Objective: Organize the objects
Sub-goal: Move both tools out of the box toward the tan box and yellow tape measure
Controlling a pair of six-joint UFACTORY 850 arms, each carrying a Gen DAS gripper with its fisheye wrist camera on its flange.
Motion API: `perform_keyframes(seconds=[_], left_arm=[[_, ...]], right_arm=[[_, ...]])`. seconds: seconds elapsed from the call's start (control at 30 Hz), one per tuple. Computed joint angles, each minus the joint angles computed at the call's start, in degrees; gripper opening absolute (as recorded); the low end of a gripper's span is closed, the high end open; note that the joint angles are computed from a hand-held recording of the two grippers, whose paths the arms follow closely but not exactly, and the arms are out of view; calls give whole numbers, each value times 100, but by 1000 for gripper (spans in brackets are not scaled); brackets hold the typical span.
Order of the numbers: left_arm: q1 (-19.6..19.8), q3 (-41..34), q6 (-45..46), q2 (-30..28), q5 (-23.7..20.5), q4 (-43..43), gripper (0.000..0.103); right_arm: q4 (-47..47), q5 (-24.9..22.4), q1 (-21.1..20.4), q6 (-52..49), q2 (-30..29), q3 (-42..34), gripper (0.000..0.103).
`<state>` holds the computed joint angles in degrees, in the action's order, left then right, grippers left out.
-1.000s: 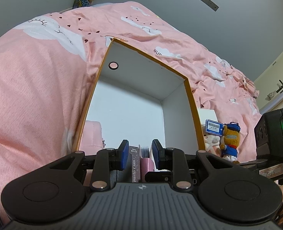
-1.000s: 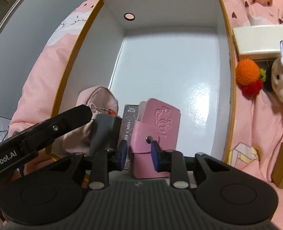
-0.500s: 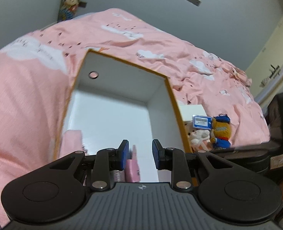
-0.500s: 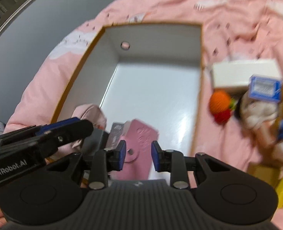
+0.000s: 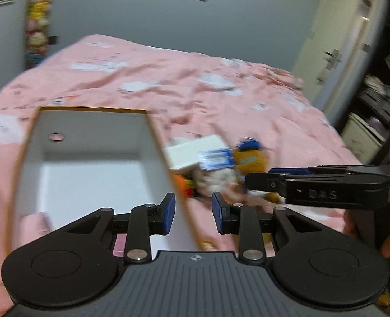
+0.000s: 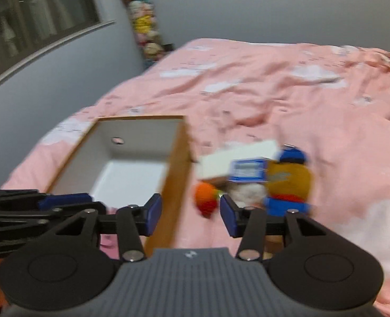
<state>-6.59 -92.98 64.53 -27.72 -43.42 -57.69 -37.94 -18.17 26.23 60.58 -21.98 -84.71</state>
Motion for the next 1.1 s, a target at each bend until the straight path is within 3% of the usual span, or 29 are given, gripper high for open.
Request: perform_keyframes(seconds=[0.07, 0.2, 0.3, 0.4, 0.6, 0.87, 0.97, 1.1], left_arm=[[-83, -174, -94, -124, -372, 113, 34], [-304, -603, -605, -468, -944, 513, 34], [-522, -890, -1150, -738, -1151, 909, 34], [-712, -1173, -1746, -1010, -1363, 1288, 43], [-991, -1586, -2709, -1485, -1474, 2003, 44], [-1055, -1870, -3598, -2005, -1559, 1992, 52], [-995, -1907, -3717, -2138, -1655, 1770, 64], [-957, -1872, -3755, -2218, -1662, 1574, 70]], right_arm=[[-359, -195, -65, 439, 121, 177, 51], [-7, -685, -230, 265, 204, 336, 50], [-69, -1039, -305, 326, 164, 422, 41], [-19, -1194, -367, 268, 169, 594, 29], [1375, -922, -683, -640, 106, 785, 24], [2443, -157, -972, -971, 291, 1199, 26], [2715, -48, -1009, -1189, 286, 1221, 26], [2958, 0, -1038, -1389, 240, 1194, 26]])
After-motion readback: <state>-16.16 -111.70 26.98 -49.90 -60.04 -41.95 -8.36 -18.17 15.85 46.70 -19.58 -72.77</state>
